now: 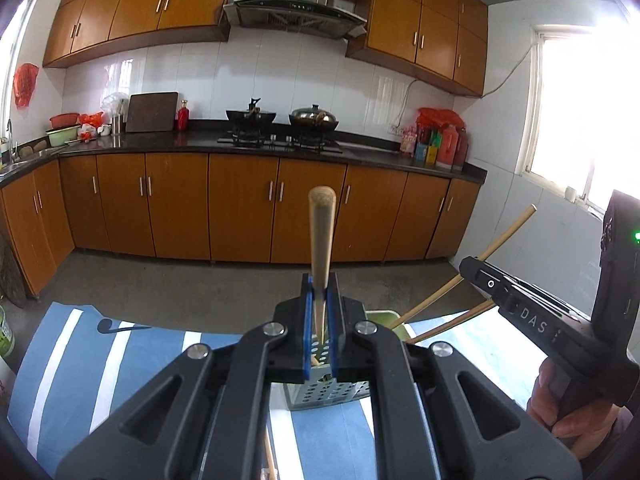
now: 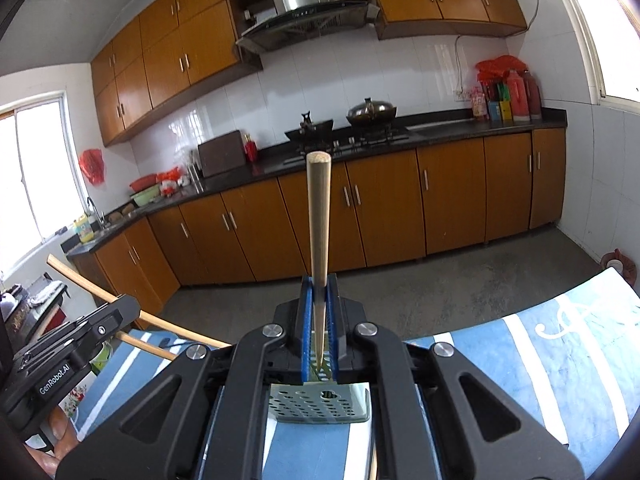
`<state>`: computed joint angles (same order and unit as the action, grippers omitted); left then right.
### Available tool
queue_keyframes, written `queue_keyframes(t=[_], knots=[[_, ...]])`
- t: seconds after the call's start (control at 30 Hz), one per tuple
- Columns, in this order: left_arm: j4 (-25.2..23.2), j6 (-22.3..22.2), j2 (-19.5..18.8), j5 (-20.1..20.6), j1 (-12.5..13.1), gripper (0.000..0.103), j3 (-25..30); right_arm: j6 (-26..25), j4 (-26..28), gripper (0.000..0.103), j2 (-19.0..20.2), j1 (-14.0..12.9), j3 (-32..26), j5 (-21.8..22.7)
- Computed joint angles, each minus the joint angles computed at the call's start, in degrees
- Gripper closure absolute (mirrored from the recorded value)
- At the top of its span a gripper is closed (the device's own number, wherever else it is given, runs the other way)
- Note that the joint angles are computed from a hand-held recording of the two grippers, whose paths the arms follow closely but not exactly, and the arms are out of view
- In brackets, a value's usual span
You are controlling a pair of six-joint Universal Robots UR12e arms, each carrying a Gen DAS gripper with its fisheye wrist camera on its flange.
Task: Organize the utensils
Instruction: 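Open the left tool into the holder while the right tool releases its chopstick, then lower both open tools onto the next wooden chopsticks on the cloth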
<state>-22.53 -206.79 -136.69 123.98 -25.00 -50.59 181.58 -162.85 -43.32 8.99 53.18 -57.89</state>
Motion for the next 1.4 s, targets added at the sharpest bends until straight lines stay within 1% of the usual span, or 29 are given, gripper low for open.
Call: queue_keyframes(t=[0.1, 0.2, 0.33, 0.4, 0.53, 0.67, 0.77, 0.83, 0.9, 0.93, 1.0, 1.03, 1.1, 1.13, 1.17, 1.23, 1.3, 1.4], knots=[[-0.67, -0.98, 0.24, -0.65, 0.22, 0.095, -0.69, -0.75, 1.83, 0.095, 0.02, 0.06, -0.03, 0.12], [-0.50, -1.61, 0.35, -1.02, 0.36, 0.094, -0.96, -1.12, 2.51, 0.095, -0.27, -0.08, 0.28, 0.37], [-0.02, -1.58, 0.53, -0.45, 0.29, 0.093, -1.08, -0.75, 1.69, 0.091, -0.77, -0.29, 0.84, 0.05], [0.64, -1.72, 0.88, 0.00, 0.11, 0.092, -1.57, 0.16, 0.37, 0.082, -1.22, -0.48, 1.56, -0.21], [1.92, -1.78, 1.64, 1.31, -0.34, 0.090, -2.52, 1.72, -2.75, 0.080, -2.60, -1.23, 3.54, -0.46], [4.92, -1.00, 3.42, 3.25, -1.07, 0.087, -5.36, 2.06, -5.41, 0.080, -4.46, -2.12, 6.69, -1.34], [6.42, -0.93, 5.12, 4.95, -1.81, 0.083, -8.38, 0.99, -5.63, 0.080, -6.25, -3.01, 10.19, -2.25], [7.05, -1.34, 6.59, 6.33, -2.33, 0.081, -11.41, -0.06, -4.97, 0.080, -6.97, -3.39, 11.83, -3.34], [6.66, -2.81, 8.11, 7.44, -2.70, 0.080, -14.82, -1.67, -2.30, 0.080, -7.65, -3.71, 13.75, -4.79], [6.00, -3.70, 8.71, 7.63, -2.76, 0.079, -16.11, -2.78, 0.13, 0.080, -7.77, -3.79, 14.31, -5.06], [3.32, -6.60, 9.94, 7.80, -2.78, 0.079, -19.11, -4.70, 4.45, 0.080, -7.68, -3.75, 14.89, -5.56], [2.07, -7.83, 10.33, 7.54, -2.68, 0.079, -20.12, -6.09, 7.63, 0.080, -7.43, -3.64, 15.11, -5.45], [-0.82, -11.16, 11.14, 5.78, -2.23, 0.079, -22.27, -8.58, 12.59, 0.080, -6.97, -3.41, 15.30, -4.61], [-2.99, -13.47, 11.48, 4.12, -1.90, 0.079, -23.39, -10.09, 15.13, 0.080, -6.69, -3.14, 15.27, -4.81], [-4.15, -14.58, 11.60, 3.01, -1.69, 0.079, -23.96, -11.63, 17.39, 0.080, -6.46, -2.73, 15.45, -5.26], [-6.12, -16.34, 11.67, 0.88, -1.38, 0.078, -24.76, -13.61, 19.77, 0.080, -6.26, -2.13, 16.10, -5.70], [-7.09, -17.58, 11.72, -1.26, -1.13, 0.078, -25.73, -15.31, 21.37, 0.081, -6.06, -1.50, 16.60, -6.27], [-7.63, -18.69, 11.83, -3.01, -0.99, 0.076, -26.79, -15.93, 22.25, 0.081, -6.13, -1.05, 17.26, -6.82]])
